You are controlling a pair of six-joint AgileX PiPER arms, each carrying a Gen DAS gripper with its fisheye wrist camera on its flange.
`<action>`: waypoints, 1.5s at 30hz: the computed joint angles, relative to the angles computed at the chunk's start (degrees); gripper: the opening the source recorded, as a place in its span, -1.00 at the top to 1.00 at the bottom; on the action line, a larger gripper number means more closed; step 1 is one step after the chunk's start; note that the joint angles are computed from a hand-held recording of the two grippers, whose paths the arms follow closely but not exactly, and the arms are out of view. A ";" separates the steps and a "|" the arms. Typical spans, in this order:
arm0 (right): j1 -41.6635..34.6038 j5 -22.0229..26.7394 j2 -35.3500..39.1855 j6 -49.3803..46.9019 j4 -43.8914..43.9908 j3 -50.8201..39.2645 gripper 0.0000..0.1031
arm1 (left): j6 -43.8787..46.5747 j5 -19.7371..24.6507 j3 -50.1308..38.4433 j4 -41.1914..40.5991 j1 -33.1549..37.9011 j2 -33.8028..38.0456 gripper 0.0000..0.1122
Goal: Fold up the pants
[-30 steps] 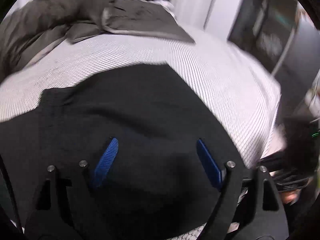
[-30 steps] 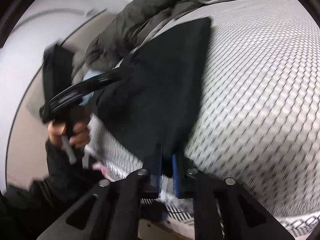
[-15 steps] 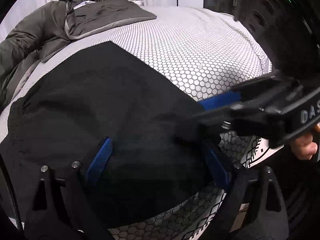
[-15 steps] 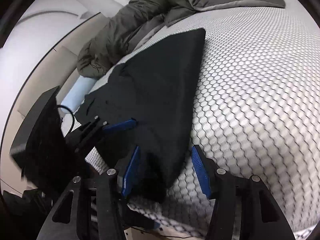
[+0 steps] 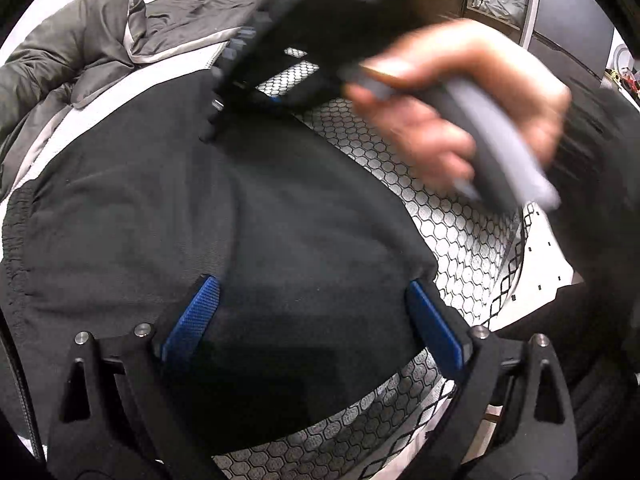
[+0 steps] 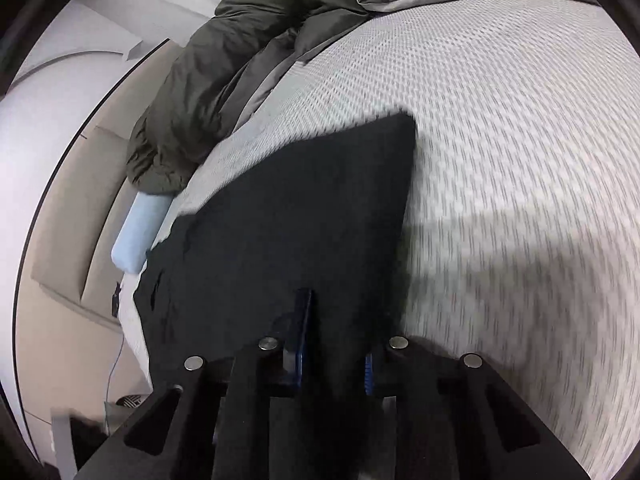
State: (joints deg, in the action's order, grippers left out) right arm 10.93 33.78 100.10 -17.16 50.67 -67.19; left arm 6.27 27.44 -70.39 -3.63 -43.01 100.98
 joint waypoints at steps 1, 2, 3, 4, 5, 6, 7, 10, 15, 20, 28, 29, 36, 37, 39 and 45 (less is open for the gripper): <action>-0.38 0.87 2.06 2.41 -2.65 -3.61 0.64 | 0.71 0.01 0.04 -0.57 0.15 -0.05 -0.66; -0.59 1.92 5.33 5.36 -5.99 -8.81 0.67 | 1.63 0.20 0.02 -1.37 0.38 -0.10 -0.66; -0.54 2.10 8.07 8.63 -9.50 -13.38 0.67 | 2.97 0.13 0.21 -2.55 0.75 -0.22 -0.66; -0.20 2.57 11.92 12.07 -12.78 -19.11 0.68 | 3.81 0.12 0.30 -3.30 0.96 -0.28 -0.66; -0.20 3.85 14.22 14.99 -16.01 -23.10 0.68 | 4.49 0.10 0.48 -3.89 1.04 -0.41 -0.67; 0.79 3.99 15.84 19.18 -21.52 -26.38 0.68 | 5.45 -0.11 0.83 -4.57 1.16 -0.63 -0.67; 1.78 4.81 18.28 22.60 -27.25 -31.22 0.68 | 6.00 -0.63 1.68 -5.05 1.06 -1.23 -0.69; 3.82 8.56 18.62 27.42 -36.88 -36.38 0.48 | 11.19 -2.63 3.60 -9.97 2.00 -2.62 -0.74; 2.23 -0.96 0.10 22.68 -27.31 -12.80 -0.39 | 26.90 -1.69 7.00 -25.99 7.45 -9.01 -0.74; -0.12 -2.45 -10.69 5.35 1.33 9.91 -0.38 | 41.55 3.24 7.60 -43.46 19.44 -12.75 -0.74; 0.86 -3.12 -6.57 -3.66 6.82 7.08 0.83 | 36.06 5.70 2.55 -44.47 37.73 -9.45 -0.74; 0.75 -3.60 -6.65 1.80 1.09 4.69 0.83 | 36.07 6.39 1.81 -44.99 39.42 -8.68 -0.74; 3.63 -3.08 -5.50 39.17 -38.02 -3.01 0.46 | 33.34 5.28 0.13 -39.69 42.49 -5.84 -0.74; 5.37 -2.80 -7.54 44.90 -43.75 -2.14 0.33 | 33.19 4.52 1.66 -38.93 41.33 -7.21 -0.74; 10.27 -0.39 -11.76 50.58 -53.72 -0.81 -0.16 | 33.55 3.24 2.46 -38.37 38.02 -7.64 -0.74; 10.30 -1.56 -21.38 33.46 -38.03 11.84 -0.38 | 25.16 -2.58 2.69 -28.45 21.62 -7.35 -0.74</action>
